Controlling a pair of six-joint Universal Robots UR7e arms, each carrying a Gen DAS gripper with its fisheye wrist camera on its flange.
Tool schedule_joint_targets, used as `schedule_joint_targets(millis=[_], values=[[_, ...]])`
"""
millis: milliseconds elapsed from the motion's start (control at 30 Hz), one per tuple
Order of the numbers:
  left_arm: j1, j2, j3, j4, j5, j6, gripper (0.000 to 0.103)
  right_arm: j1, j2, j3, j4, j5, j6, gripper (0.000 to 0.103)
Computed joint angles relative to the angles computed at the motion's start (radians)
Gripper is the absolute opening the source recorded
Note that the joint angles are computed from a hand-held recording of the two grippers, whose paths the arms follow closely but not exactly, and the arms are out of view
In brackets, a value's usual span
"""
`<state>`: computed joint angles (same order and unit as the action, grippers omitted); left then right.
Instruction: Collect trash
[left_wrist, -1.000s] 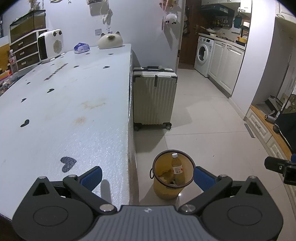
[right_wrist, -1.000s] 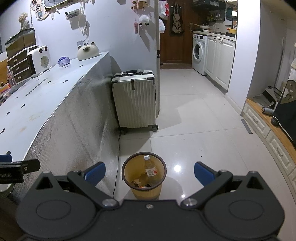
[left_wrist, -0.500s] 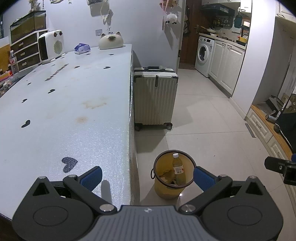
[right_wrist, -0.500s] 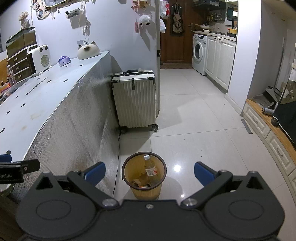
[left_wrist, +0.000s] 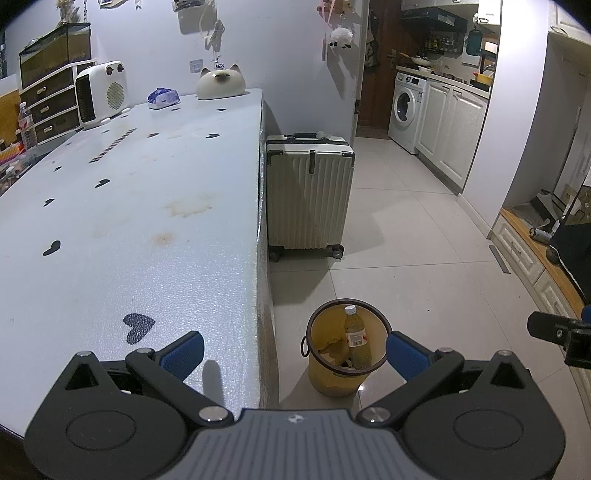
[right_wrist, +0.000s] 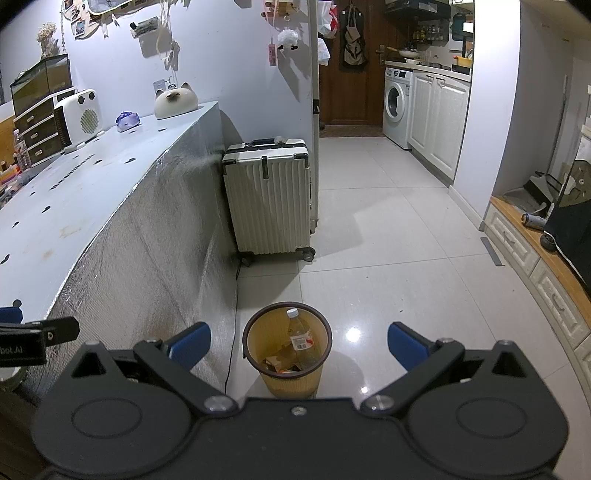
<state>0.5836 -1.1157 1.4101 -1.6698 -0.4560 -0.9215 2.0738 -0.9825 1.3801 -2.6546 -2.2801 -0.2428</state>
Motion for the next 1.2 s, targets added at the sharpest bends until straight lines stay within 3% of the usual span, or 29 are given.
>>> schedule_joint_targets(millis=[1200], values=[[-0.001,0.006,-0.008,0.004,-0.003,0.004,0.103,-0.001,-0.004,0.011,-0.003,0.0,0.003,0.103]])
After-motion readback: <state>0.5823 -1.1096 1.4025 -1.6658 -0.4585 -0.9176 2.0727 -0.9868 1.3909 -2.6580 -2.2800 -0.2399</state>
